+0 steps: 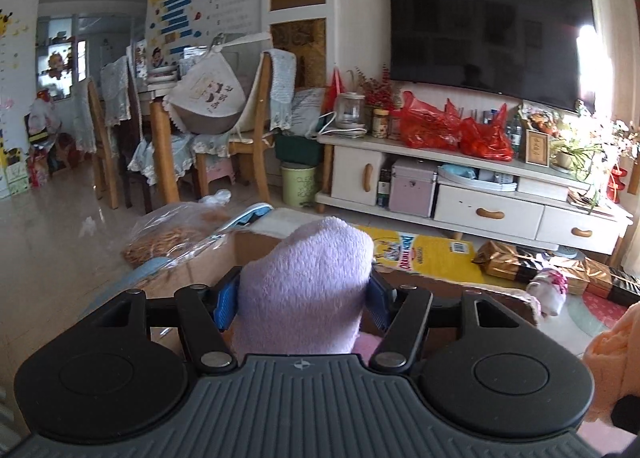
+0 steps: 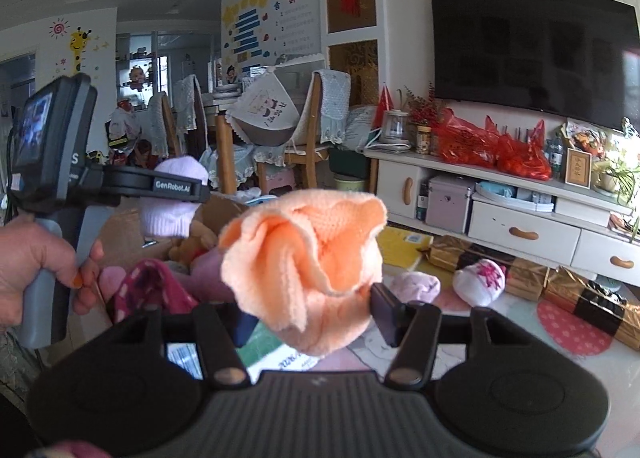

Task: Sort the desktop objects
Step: 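Open both tools to drop the lavender and peach socks into the box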

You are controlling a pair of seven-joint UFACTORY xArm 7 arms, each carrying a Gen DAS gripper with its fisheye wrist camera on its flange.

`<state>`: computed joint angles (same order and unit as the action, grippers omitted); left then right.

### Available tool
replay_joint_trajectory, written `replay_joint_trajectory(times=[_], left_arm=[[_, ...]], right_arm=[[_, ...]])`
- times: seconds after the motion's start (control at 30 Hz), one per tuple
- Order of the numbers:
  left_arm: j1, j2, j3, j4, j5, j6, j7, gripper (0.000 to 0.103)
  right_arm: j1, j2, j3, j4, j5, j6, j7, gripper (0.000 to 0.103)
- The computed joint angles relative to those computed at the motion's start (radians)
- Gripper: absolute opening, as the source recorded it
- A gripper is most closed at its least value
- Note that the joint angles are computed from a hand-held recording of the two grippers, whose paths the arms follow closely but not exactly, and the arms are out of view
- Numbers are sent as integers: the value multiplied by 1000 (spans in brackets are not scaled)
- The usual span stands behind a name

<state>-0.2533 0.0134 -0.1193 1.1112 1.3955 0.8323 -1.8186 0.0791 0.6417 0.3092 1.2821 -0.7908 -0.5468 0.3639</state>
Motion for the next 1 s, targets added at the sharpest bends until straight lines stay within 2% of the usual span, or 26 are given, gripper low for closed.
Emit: replay_joint_trajectory(times=[0.2, 0.37, 0.43, 0.5, 0.53, 0.6, 0.67, 1.0], left_arm=[[60, -89, 19, -109, -34, -17, -18, 73], [98, -110, 8, -135, -55, -38, -2, 77], [106, -115, 4, -139, -46, -44, -9, 81], [110, -97, -1, -119, -34, -43, -10, 92], [108, -90, -3, -110, -32, -39, -8, 94], [104, -81, -4, -97, -23, -38, -7, 95], [94, -61, -10, -73, -15, -21, -12, 101], [30, 8, -4, 15, -27, 22, 31, 103]], right_arm=[[40, 42, 47, 109, -22, 93, -23, 59], [69, 97, 85, 189, 18, 152, -106, 65], [65, 108, 107, 199, 27, 162, -135, 64], [55, 116, 131, 198, 36, 162, -159, 64], [55, 116, 132, 193, 49, 153, -174, 65], [74, 105, 113, 170, 88, 126, -202, 66], [75, 101, 112, 160, 102, 121, -212, 67], [99, 73, 43, 82, 183, 33, -218, 72]])
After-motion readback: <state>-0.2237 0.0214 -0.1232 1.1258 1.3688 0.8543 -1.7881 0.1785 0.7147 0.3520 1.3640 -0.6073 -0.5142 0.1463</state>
